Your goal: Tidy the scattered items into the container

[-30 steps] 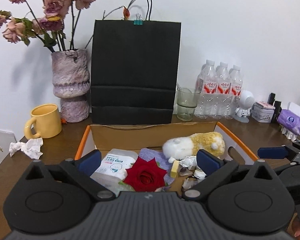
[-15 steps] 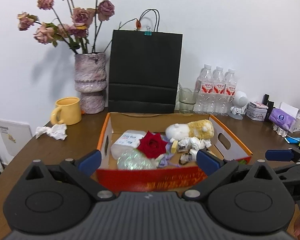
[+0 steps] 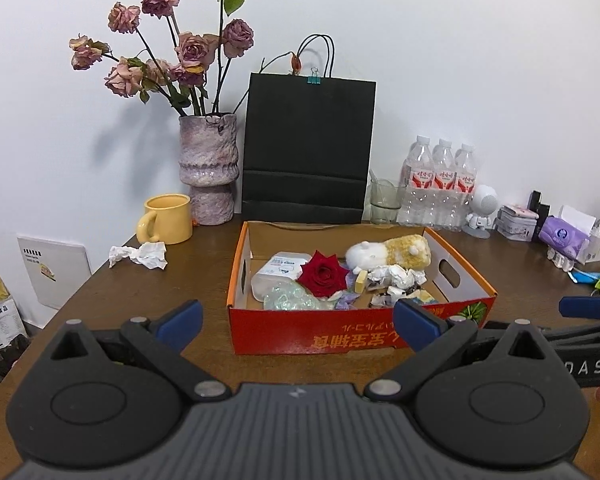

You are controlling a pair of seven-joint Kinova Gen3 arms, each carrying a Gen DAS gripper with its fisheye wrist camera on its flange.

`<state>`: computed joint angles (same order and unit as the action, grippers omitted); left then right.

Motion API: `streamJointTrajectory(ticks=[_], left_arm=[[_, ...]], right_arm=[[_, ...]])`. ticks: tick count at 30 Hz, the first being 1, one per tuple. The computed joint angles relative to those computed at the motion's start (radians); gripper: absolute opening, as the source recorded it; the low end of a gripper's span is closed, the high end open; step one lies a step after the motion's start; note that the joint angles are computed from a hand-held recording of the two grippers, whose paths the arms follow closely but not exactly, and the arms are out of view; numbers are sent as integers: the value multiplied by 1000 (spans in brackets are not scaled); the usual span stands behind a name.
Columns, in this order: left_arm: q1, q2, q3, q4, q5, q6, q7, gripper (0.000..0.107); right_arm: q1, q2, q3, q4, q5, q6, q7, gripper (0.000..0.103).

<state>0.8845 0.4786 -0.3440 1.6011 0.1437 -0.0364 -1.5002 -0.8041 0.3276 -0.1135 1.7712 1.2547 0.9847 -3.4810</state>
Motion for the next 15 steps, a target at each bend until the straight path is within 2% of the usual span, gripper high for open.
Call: streamJointTrajectory(ticks=[9,15], left_arm=[[-16,-10,39,19,-12,-3,-17,103],[-16,-9,41,20,-9,-2,-18,103]], right_arm=[[-13,-11,-10,8,-8,26,-11,103],[-12,-15,-14,12,-8,35,-18,103]])
